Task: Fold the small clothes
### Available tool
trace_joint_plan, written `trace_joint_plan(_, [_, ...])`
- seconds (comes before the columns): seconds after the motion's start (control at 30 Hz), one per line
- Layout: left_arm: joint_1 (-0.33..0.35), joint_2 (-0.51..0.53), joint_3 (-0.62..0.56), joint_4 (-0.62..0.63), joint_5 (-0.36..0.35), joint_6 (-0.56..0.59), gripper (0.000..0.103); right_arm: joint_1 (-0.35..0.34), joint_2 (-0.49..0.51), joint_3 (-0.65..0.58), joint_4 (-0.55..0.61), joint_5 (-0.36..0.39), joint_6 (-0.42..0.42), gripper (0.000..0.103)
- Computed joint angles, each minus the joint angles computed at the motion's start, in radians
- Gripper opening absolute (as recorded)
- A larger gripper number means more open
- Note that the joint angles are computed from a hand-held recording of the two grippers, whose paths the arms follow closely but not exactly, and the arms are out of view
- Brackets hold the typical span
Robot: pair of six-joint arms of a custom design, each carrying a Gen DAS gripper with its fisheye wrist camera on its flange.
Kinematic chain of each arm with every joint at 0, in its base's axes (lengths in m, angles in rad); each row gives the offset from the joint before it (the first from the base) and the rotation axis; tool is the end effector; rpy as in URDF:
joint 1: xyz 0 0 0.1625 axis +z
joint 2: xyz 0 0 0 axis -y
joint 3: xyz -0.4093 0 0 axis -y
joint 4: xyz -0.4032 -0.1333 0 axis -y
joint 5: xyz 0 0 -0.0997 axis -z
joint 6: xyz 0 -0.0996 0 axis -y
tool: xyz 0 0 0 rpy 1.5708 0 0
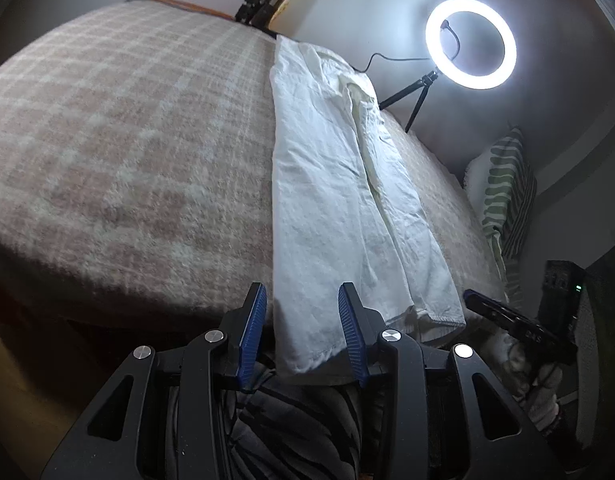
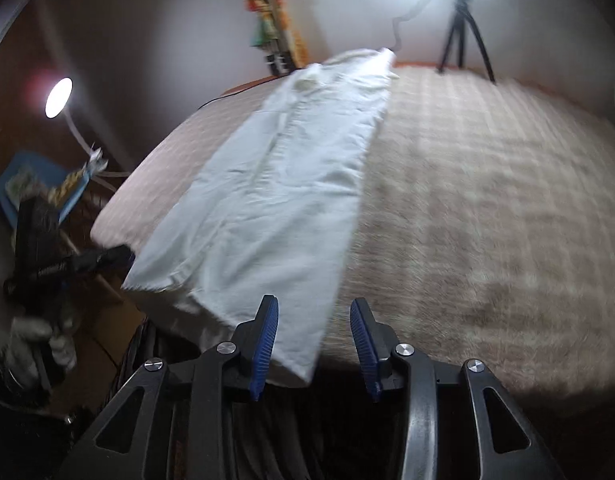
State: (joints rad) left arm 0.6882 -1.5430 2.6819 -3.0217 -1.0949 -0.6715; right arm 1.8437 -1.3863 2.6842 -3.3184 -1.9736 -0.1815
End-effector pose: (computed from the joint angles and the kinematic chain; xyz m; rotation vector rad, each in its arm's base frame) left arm -0.1198 -0.3302 0.1518 0.1959 2.9012 -0.8200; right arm 0.1752 -0.2764 0.1374 0.4839 -2.6510 0.6402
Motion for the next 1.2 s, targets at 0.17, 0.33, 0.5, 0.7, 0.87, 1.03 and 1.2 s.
trace_joint_plan(0.17, [0.033,0.021,0.005,-0.052,-0.049,-0.015,0.036,-0.078,0.021,-0.015,0.057,0.088,-0.001,0.030])
trace_joint_plan(0.33, [0.046,0.010,0.006,-0.055,-0.089,-0.003,0.036,-0.067,0.007,-0.015,0.122,0.122,0.000,0.008])
trace_joint_plan(0.5, [0.075,0.006,-0.005,-0.038,-0.155,-0.002,0.036,-0.112,-0.071,-0.010,0.207,0.175,-0.014,0.039])
trace_joint_plan(0.7, [0.102,-0.009,-0.019,0.002,-0.203,-0.011,0.034,-0.236,-0.107,-0.011,0.309,0.344,-0.041,0.026])
trace_joint_plan(0.87, [0.155,0.012,-0.017,-0.037,-0.294,-0.013,0.009,-0.279,-0.110,-0.031,0.391,0.405,-0.059,0.010])
trace_joint_plan(1.03, [0.189,-0.001,-0.006,-0.110,-0.382,-0.048,0.007,-0.387,-0.198,-0.003,0.473,0.548,-0.068,0.006])
trace_joint_plan(1.2, [0.163,-0.024,-0.032,-0.131,-0.412,-0.043,0.007,-0.438,-0.255,0.007,0.508,0.667,-0.064,0.005])
